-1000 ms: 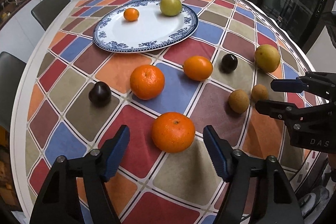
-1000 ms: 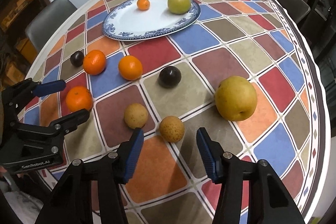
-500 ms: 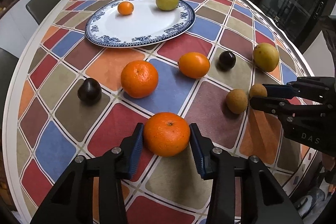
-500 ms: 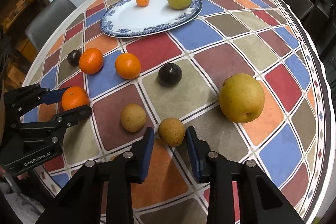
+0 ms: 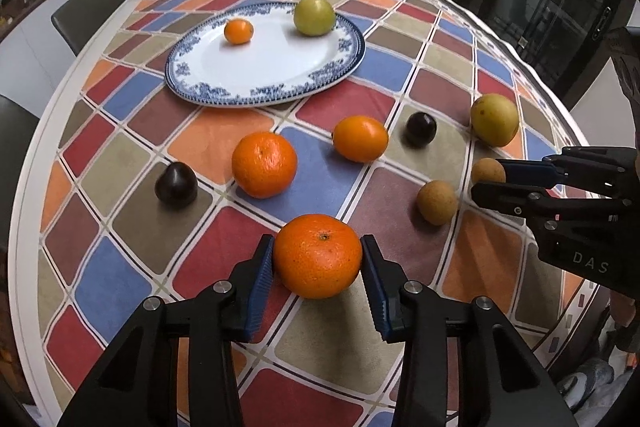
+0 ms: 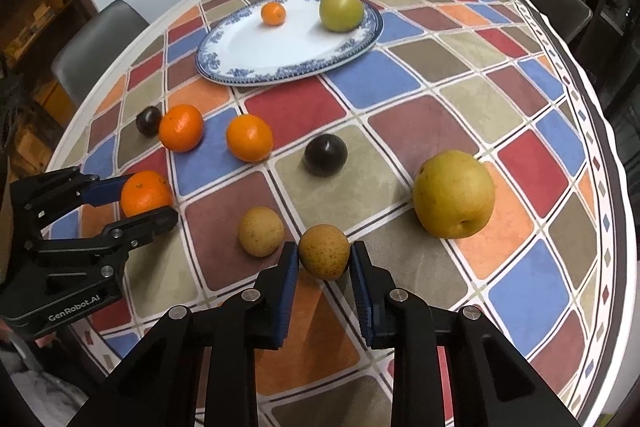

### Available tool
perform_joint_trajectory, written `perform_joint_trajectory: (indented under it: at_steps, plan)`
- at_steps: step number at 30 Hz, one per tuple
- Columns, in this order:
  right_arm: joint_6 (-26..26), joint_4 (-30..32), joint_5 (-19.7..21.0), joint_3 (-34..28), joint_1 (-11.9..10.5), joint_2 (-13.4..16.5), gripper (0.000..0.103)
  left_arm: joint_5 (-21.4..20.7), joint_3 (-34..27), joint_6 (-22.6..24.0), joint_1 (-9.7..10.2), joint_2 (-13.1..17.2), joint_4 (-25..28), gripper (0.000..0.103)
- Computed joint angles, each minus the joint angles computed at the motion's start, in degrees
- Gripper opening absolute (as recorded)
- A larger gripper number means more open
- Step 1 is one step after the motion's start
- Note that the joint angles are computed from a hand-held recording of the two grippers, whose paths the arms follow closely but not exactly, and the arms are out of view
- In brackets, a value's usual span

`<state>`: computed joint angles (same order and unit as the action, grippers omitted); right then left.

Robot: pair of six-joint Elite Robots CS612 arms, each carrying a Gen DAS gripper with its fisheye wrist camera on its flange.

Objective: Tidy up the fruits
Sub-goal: 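Grasp another mandarin with the left gripper while the right gripper grasps a brown kiwi, then lift the orange with the left gripper while the right gripper carries the kiwi toward the plate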

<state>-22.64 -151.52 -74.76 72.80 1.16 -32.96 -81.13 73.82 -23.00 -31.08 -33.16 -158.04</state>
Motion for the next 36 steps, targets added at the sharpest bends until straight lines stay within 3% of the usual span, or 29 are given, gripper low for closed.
perform_joint_trajectory:
  at_steps: [9, 24, 36]
  plan:
    - [-1.12, -2.0, 3.4, 0.01, 0.04, -1.02, 0.027, 2.08, 0.36, 1.07, 0.09, -0.98, -2.95, 0.042]
    - [0.03, -6.45, 6.69, -4.73, 0.71, 0.05, 0.027, 7.43, -2.46, 5.7, 1.04, -0.85, -6.3, 0.042]
    - [1.12, 0.62, 8.03, -14.52, 1.53, 3.94, 0.027, 8.62, -8.91, 9.79, 2.85, 1.65, -4.42, 0.042]
